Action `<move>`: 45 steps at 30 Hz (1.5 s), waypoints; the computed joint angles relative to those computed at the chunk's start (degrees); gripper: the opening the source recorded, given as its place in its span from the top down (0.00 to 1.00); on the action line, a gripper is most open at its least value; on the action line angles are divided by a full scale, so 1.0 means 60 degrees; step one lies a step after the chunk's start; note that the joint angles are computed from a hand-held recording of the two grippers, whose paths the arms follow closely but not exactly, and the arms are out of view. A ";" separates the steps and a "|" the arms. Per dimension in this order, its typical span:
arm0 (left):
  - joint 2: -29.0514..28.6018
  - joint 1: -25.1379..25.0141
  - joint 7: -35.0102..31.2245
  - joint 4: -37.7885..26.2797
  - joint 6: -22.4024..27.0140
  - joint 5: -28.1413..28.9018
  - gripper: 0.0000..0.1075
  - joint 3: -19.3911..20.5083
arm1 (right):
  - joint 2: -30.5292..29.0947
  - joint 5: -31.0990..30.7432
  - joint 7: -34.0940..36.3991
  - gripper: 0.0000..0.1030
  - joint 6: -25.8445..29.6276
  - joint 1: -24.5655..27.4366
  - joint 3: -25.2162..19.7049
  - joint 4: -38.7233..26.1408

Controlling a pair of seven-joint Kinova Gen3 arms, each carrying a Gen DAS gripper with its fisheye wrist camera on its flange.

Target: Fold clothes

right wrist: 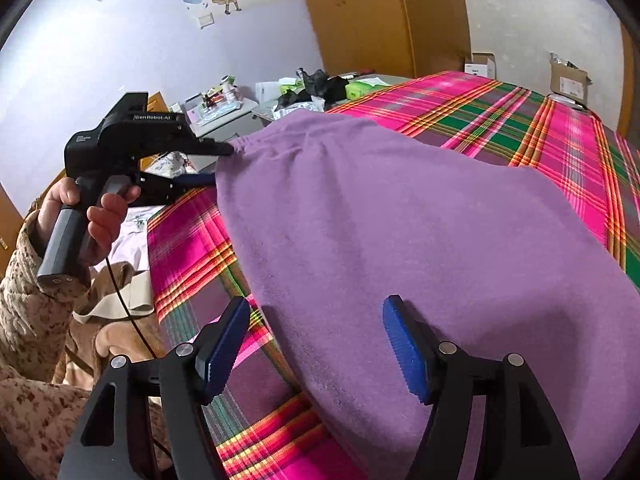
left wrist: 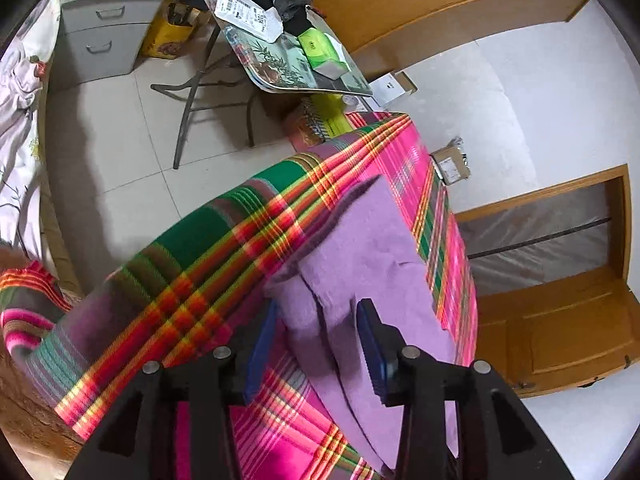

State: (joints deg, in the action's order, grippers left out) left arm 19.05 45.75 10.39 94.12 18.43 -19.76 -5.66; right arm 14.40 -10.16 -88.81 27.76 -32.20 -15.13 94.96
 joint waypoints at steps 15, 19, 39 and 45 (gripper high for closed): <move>0.0005 0.0565 0.0467 0.0750 -0.1706 0.0702 0.60 -0.0853 | 0.0112 -0.0208 0.0230 0.31 -0.0172 0.0023 -0.0134 0.0019; 0.0026 0.0297 -0.0052 0.0937 -0.2229 0.1322 0.61 -0.0561 | 0.0138 -0.0227 0.0268 0.31 -0.0180 0.0019 -0.0136 -0.0011; 0.0408 0.1881 -0.1728 0.1099 -0.2833 0.3938 0.89 -0.2623 | 0.0201 -0.0048 0.0287 0.31 -0.0160 -0.0130 -0.0106 -0.0120; 0.0446 0.3072 -0.2316 0.1068 -0.2585 0.4601 0.92 -0.3983 | 0.0190 -0.0211 0.0530 0.31 -0.0141 -0.0008 -0.0223 -0.0130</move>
State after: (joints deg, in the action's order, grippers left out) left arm 21.73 64.18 -3.50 100.53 2.92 7.85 -29.56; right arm 15.54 -11.43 -85.62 26.91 -32.25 -16.47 94.18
